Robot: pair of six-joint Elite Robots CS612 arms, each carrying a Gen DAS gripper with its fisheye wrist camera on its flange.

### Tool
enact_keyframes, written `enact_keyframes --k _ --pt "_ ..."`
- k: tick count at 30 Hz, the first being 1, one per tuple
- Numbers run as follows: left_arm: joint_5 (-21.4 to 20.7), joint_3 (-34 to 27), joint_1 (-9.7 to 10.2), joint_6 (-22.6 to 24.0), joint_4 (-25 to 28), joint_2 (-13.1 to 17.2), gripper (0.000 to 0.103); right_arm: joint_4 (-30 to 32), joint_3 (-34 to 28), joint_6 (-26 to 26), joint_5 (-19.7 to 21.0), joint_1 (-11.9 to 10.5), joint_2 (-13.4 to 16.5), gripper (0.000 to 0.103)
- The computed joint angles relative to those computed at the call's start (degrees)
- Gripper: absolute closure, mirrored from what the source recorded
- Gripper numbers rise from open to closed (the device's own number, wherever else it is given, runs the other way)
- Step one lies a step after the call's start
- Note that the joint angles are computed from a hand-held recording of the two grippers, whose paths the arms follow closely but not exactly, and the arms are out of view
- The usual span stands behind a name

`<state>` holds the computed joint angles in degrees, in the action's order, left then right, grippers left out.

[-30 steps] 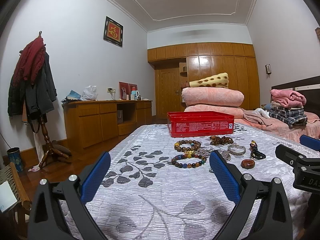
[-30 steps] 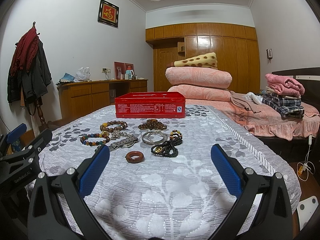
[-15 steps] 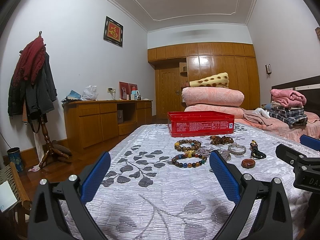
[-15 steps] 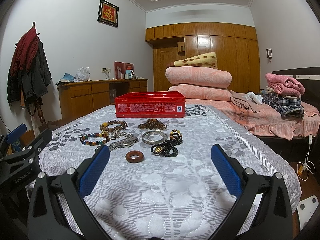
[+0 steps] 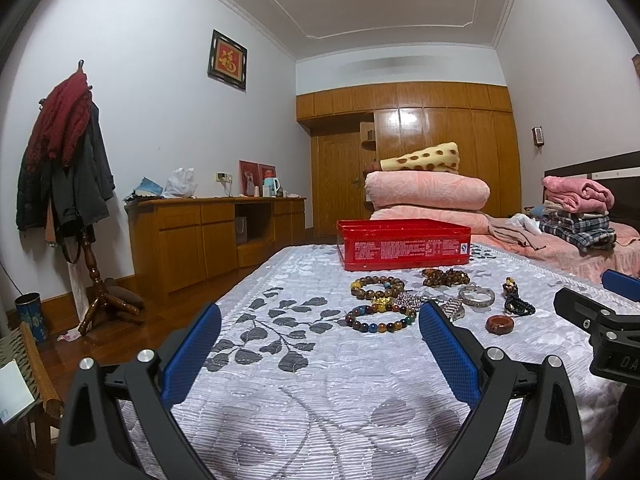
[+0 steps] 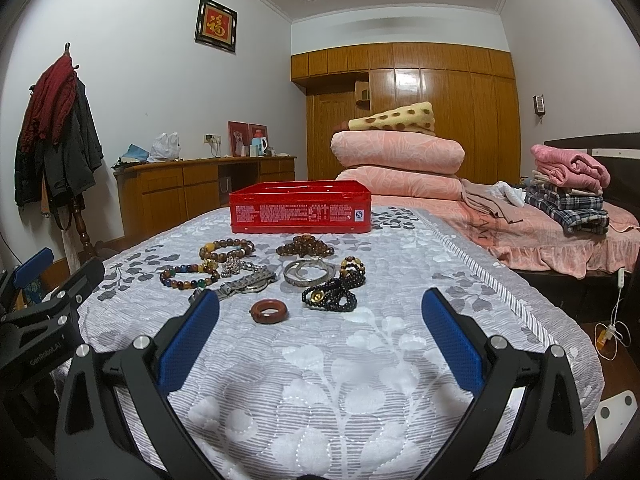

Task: Organize jewelry
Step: 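Grasp the multicolour beaded bracelet with the left tool while the right tool grasps the black bead necklace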

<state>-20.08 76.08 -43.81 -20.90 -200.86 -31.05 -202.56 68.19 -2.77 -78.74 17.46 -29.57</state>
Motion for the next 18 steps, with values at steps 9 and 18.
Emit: enact_keyframes --k 9,18 --pt "-7.71 6.36 1.29 -15.61 17.51 -6.47 0.006 13.36 -1.2 -2.67 2.64 -0.03 -1.45 0.005" --pt "-19.51 6.26 4.0 -25.18 33.14 -10.26 0.006 27.54 -5.61 -2.71 4.37 -0.6 -2.06 0.005"
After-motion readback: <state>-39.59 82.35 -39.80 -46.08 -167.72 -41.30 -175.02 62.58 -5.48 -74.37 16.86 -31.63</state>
